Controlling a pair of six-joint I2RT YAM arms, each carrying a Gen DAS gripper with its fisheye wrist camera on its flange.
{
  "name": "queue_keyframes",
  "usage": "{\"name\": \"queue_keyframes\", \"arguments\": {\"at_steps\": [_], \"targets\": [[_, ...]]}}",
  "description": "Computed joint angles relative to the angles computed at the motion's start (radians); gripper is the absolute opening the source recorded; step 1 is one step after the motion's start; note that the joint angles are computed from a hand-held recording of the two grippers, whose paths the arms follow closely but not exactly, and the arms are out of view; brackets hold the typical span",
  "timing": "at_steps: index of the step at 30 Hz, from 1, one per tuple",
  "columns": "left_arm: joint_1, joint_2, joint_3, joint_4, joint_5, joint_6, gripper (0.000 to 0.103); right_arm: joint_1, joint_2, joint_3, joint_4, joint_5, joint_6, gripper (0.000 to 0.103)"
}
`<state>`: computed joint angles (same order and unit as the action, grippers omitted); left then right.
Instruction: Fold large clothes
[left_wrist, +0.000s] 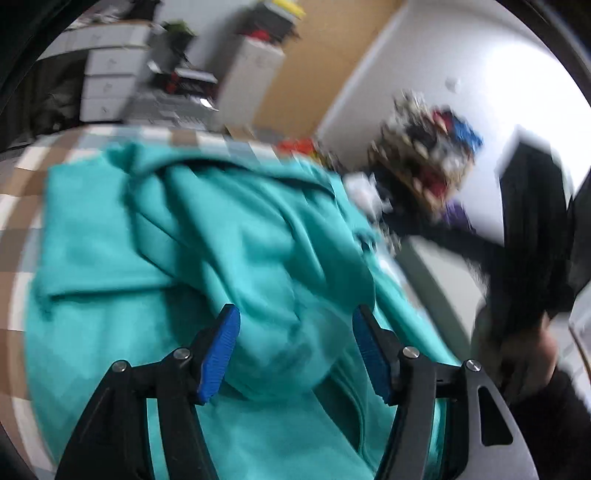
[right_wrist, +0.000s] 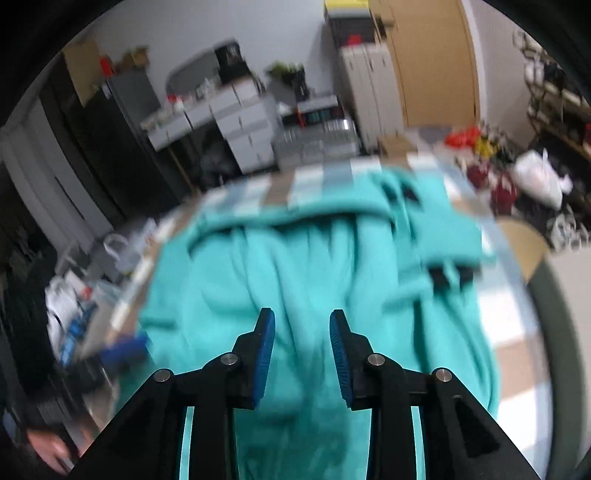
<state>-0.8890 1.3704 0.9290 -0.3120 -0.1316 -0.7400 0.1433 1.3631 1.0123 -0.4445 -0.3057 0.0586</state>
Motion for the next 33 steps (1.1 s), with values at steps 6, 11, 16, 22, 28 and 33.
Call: {"name": "queue_keyframes", "arguments": {"at_steps": [6, 11, 16, 22, 28, 33], "targets": [[0.051, 0.128, 0.037, -0.115, 0.053, 0.037, 0.058, 0.097, 0.371, 0.287, -0.127, 0.025, -0.006, 0.018], [0.174, 0.047, -0.061, -0.040, 0.226, 0.011, 0.058, 0.071, 0.586, 0.338, -0.132, -0.066, 0.025, 0.000], [0.184, 0.024, -0.090, -0.048, 0.218, 0.036, 0.058, 0.042, 0.516, 0.348, -0.175, -0.150, 0.005, 0.004], [0.115, 0.033, -0.087, -0.048, 0.152, -0.031, 0.058, 0.104, 0.476, 0.402, -0.132, -0.264, 0.026, 0.005], [0.183, -0.104, -0.171, -0.063, 0.205, 0.004, 0.058, 0.229, 0.678, 0.470, -0.186, -0.042, 0.006, 0.000], [0.240, -0.209, -0.157, -0.010, 0.252, 0.052, 0.058, 0.128, 0.412, 0.209, -0.032, -0.151, 0.037, 0.005]]}}
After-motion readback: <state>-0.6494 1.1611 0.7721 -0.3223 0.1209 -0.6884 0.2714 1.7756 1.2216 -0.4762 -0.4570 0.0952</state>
